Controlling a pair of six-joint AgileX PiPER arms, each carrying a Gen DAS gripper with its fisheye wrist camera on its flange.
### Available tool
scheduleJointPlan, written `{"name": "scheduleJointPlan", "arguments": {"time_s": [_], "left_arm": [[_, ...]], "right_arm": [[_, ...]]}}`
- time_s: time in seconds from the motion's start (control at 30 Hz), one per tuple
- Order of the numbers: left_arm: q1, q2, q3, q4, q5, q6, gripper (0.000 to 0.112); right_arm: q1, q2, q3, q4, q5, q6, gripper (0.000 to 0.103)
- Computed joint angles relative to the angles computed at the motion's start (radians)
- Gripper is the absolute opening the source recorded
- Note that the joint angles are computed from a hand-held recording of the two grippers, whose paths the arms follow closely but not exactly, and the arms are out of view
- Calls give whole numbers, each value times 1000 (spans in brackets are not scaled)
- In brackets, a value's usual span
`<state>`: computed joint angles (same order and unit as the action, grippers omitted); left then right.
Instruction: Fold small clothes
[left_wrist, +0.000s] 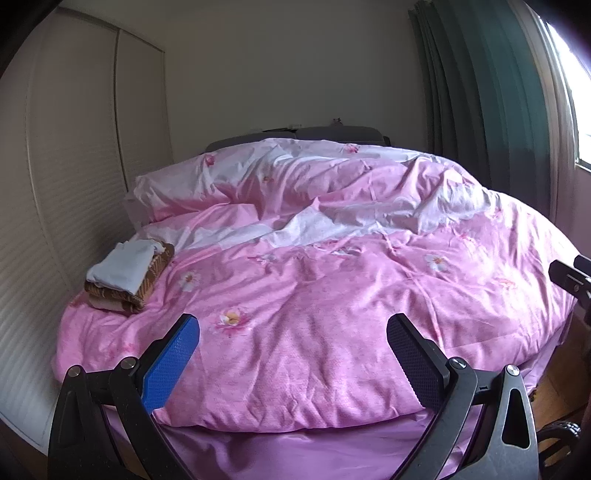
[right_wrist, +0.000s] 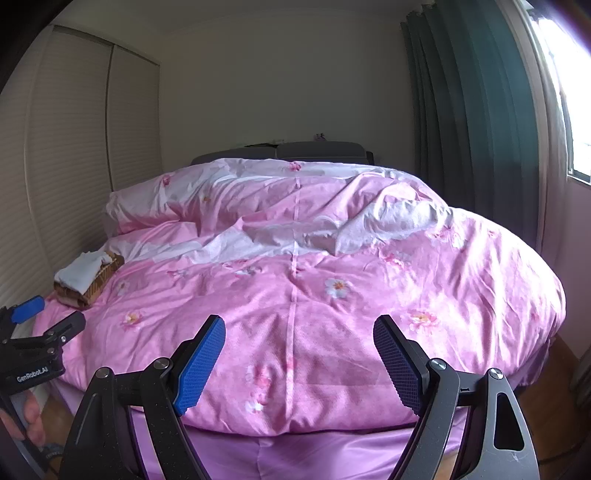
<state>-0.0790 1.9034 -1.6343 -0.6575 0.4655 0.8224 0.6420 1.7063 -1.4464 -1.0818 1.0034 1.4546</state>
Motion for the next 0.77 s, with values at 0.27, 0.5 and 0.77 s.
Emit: {"name": "scheduleJointPlan", "arguments": {"time_s": [0.27,0.5,0.77], "left_arm": [[-1,1,9,-24,-18,16,103],[-16,-11,37,-4,-49,-27,103],[-26,-3,37,65,-69,-85,103]], "right_arm": [[-1,1,-9,4,4,-8,83],[-3,2,-18,9,5,-15,83],[-2,3,-17,8,6,-12,83]]}}
